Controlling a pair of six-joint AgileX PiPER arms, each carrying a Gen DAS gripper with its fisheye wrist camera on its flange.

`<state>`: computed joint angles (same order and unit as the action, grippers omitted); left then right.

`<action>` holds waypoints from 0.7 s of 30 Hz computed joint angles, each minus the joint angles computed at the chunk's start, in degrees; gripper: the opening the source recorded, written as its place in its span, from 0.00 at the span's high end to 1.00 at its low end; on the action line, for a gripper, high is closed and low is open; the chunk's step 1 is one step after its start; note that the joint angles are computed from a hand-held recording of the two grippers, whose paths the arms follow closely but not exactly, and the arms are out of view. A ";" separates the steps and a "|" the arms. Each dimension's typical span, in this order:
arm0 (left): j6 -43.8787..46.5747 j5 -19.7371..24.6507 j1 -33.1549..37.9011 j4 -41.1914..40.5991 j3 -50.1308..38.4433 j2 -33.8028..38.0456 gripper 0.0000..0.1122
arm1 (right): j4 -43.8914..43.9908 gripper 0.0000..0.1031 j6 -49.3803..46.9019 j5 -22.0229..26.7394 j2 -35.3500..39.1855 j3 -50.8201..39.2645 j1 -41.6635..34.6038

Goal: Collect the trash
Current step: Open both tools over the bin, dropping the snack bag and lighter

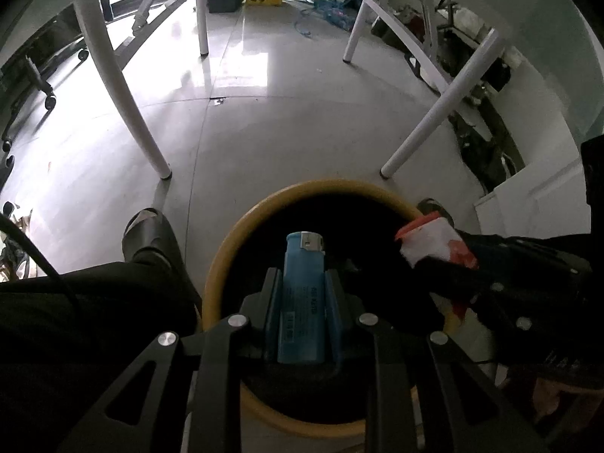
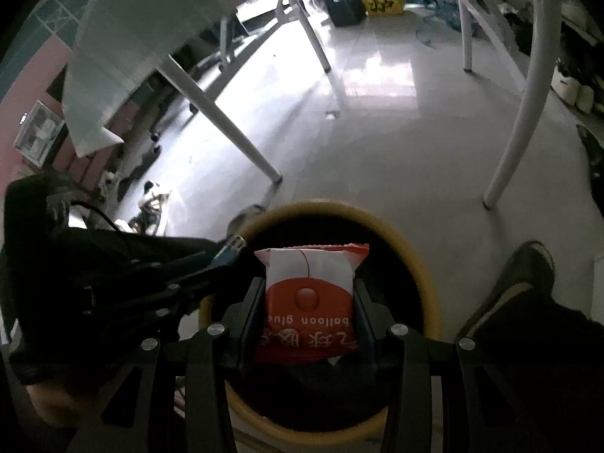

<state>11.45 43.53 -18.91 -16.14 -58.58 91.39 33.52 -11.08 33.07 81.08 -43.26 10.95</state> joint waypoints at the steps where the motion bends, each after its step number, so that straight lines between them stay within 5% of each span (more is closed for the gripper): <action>1: -0.16 0.14 -0.16 0.24 -0.03 -0.01 0.84 | 0.06 0.59 -0.19 0.18 0.28 0.05 0.23; 21: -0.76 1.00 -1.61 1.09 -0.48 1.98 0.84 | -4.44 0.58 4.37 0.45 2.58 -0.52 2.30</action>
